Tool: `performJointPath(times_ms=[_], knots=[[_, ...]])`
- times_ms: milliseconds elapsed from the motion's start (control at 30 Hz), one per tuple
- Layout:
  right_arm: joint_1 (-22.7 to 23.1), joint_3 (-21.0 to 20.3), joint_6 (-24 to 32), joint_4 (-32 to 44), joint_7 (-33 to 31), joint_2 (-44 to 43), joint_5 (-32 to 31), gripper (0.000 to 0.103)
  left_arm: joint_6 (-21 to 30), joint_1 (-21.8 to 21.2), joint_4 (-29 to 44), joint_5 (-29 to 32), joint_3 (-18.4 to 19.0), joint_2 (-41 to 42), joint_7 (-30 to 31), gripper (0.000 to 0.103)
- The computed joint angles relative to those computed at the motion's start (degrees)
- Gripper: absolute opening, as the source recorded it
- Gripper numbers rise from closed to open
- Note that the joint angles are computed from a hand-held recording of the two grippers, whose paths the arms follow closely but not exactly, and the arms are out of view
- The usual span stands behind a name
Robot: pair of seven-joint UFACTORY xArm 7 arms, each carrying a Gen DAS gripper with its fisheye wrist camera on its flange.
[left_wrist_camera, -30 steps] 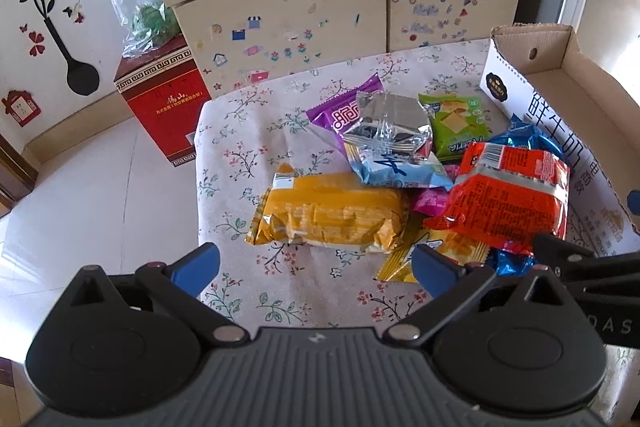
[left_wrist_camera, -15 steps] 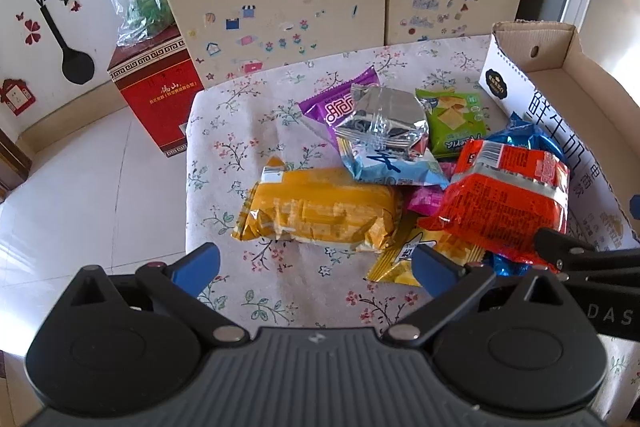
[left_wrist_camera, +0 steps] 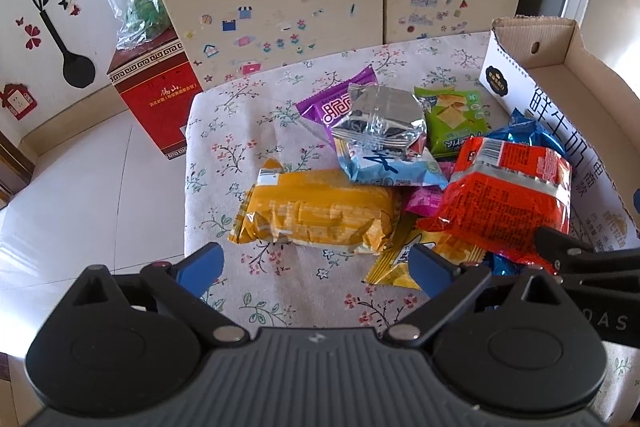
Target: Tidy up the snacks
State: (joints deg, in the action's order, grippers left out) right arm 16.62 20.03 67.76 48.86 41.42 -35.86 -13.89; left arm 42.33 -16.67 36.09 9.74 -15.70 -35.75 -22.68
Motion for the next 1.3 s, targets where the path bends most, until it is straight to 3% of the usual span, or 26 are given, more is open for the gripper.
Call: performJointPath(times_ms=[733,1067,1300], knots=[[1.03,-2.08,-2.52,-1.16,-2.94,-1.34,3.04,0.103,-0.15,-1.13,-0.90,-1.75,1.73,-1.93,2.90,0.092],[2.00,-8.28,-10.55,-4.92,-10.11,-6.59,12.54,0.103,-2.09,1.14,-0.69,-5.63,4.62,-3.02,3.32,0.093],[1.35,-10.12,-14.95,-6.61,-17.96,-6.93,15.02,0.103,-3.25,3.00,-0.18,-5.91,5.93,-0.90,5.74,0.093]])
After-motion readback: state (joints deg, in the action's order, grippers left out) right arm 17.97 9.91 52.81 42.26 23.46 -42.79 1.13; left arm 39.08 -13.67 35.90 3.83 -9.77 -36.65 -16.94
